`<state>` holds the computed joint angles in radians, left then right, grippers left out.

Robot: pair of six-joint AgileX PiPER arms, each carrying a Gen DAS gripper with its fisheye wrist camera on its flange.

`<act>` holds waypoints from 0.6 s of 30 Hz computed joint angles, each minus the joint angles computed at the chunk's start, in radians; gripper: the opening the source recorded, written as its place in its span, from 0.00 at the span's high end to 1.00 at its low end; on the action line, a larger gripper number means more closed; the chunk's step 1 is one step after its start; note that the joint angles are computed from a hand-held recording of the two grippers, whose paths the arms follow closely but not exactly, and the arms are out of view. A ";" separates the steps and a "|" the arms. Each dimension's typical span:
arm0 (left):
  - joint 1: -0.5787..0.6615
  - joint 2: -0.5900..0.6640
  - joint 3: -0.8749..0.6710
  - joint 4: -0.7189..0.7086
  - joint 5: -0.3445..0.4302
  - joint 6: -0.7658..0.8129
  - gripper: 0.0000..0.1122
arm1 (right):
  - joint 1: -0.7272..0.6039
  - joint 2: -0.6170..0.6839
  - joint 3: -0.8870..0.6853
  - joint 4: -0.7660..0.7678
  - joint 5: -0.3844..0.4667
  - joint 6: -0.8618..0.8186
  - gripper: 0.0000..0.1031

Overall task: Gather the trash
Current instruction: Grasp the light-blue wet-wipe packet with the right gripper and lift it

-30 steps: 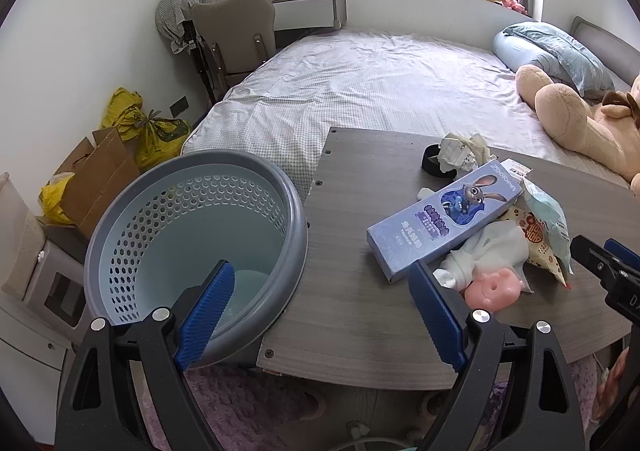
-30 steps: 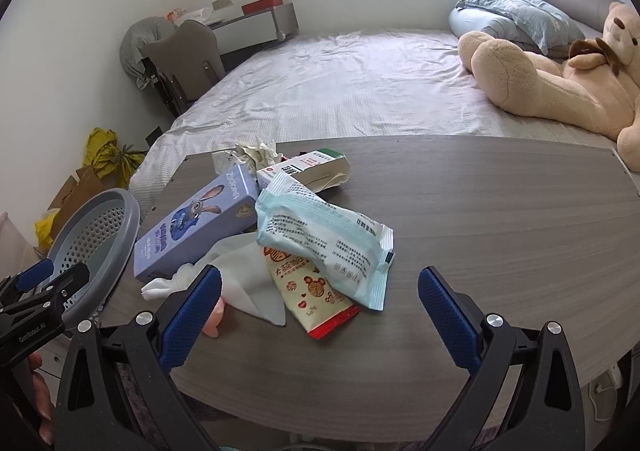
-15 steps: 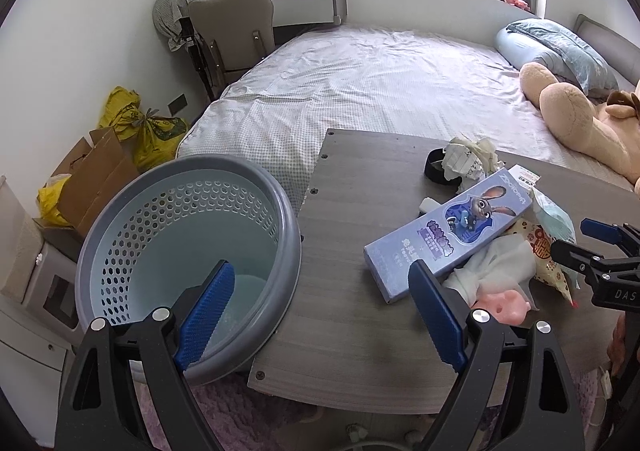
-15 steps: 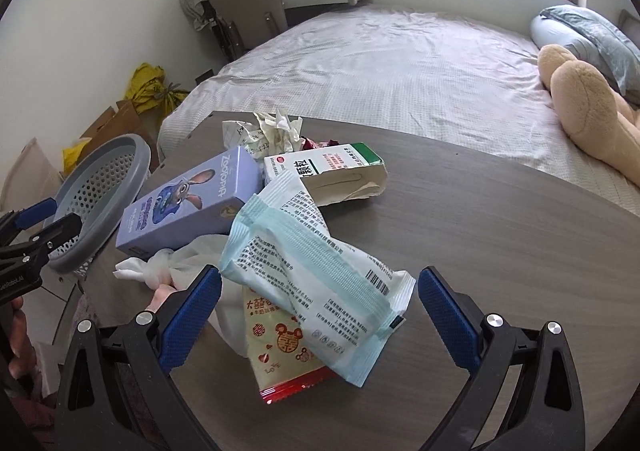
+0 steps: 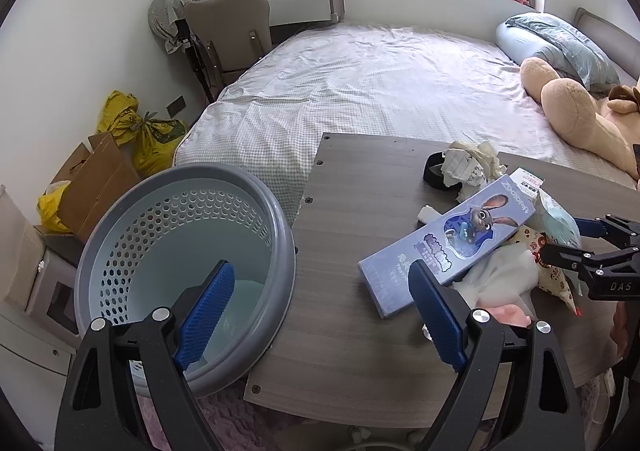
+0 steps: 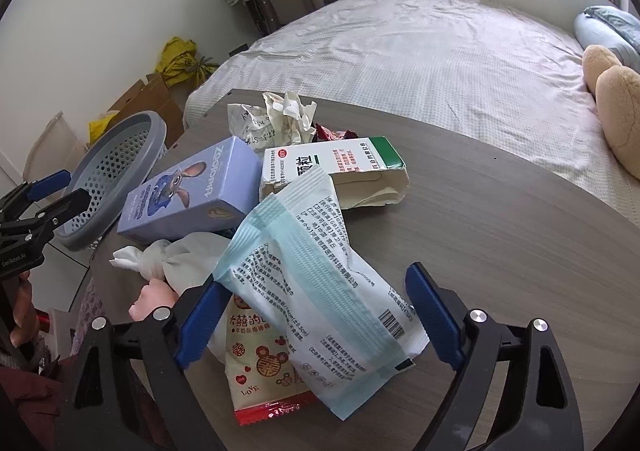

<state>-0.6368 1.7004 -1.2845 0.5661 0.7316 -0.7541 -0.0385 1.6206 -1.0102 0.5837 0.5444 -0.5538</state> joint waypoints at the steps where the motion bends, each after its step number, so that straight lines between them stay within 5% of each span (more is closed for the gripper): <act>1: 0.002 0.002 -0.004 -0.007 0.000 0.007 0.25 | -0.002 -0.004 0.000 0.004 0.003 -0.006 0.21; 4: 0.003 0.005 -0.007 -0.020 -0.006 0.022 0.25 | -0.011 -0.024 0.011 0.040 0.008 -0.035 0.27; 7: 0.009 0.006 -0.007 -0.055 -0.022 0.059 0.25 | -0.020 -0.038 0.024 0.062 0.006 -0.025 0.44; 15: 0.020 0.005 0.006 -0.091 -0.059 0.108 0.25 | -0.042 -0.094 0.109 0.190 -0.051 -0.050 0.48; 18: 0.021 0.004 0.010 -0.089 -0.062 0.106 0.25 | -0.021 -0.114 0.125 0.102 -0.093 0.049 0.48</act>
